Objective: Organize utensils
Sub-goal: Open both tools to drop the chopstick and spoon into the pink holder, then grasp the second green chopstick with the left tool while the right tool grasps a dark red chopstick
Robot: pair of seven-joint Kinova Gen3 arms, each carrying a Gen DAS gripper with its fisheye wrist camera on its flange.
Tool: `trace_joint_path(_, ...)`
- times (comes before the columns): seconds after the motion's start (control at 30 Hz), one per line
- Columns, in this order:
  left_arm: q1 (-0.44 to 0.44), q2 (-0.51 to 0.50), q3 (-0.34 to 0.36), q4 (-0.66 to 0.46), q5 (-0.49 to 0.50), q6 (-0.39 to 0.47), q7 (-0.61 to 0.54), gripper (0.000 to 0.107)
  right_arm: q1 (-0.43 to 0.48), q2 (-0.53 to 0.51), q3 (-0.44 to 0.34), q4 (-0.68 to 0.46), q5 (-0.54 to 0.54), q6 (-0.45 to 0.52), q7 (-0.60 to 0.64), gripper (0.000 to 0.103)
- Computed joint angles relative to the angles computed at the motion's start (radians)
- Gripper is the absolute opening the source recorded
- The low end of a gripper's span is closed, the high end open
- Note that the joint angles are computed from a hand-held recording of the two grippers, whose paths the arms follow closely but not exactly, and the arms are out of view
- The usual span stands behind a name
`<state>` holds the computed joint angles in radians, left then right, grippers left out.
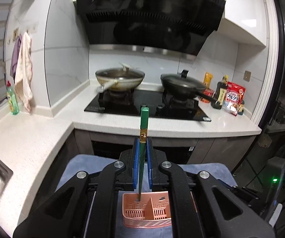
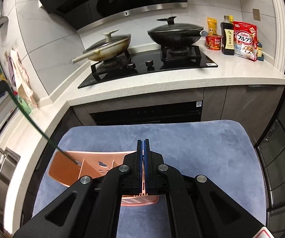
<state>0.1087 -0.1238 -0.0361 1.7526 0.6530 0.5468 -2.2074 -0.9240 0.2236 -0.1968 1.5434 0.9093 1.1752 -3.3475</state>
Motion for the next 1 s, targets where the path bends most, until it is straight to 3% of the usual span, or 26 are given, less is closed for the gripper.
trace_joint_path(0.17, -0.017, 0.040, -0.002, 0.012, 0.028, 0.014, -0.015, 0.007, 0.001, 0.008, 0.004, 0.014, 0.002, -0.018, -0.001, 0.002)
trace_joint_path(0.27, -0.036, 0.044, 0.004, 0.023, 0.038, 0.019, -0.018, 0.009, -0.017, 0.006, 0.002, 0.012, 0.028, 0.015, -0.011, 0.010)
trace_joint_path(0.43, -0.048, 0.012, 0.012, 0.052, 0.007, -0.017, 0.017, 0.053, -0.060, -0.030, -0.026, 0.020, 0.088, 0.077, -0.066, 0.030)
trace_joint_path(0.57, -0.039, -0.047, -0.038, 0.080, 0.033, 0.011, -0.005, 0.064, -0.107, -0.063, -0.072, 0.016, 0.118, 0.157, -0.106, 0.034)
trace_joint_path(0.73, -0.041, -0.146, -0.087, 0.134, -0.026, 0.066, 0.019, 0.078, -0.180, -0.096, -0.146, 0.041, 0.137, 0.244, -0.206, 0.037)
trace_joint_path(1.0, -0.059, -0.307, -0.206, 0.306, -0.134, 0.185, 0.003, 0.081, -0.363, -0.038, -0.244, 0.052, 0.086, 0.417, -0.403, 0.037)
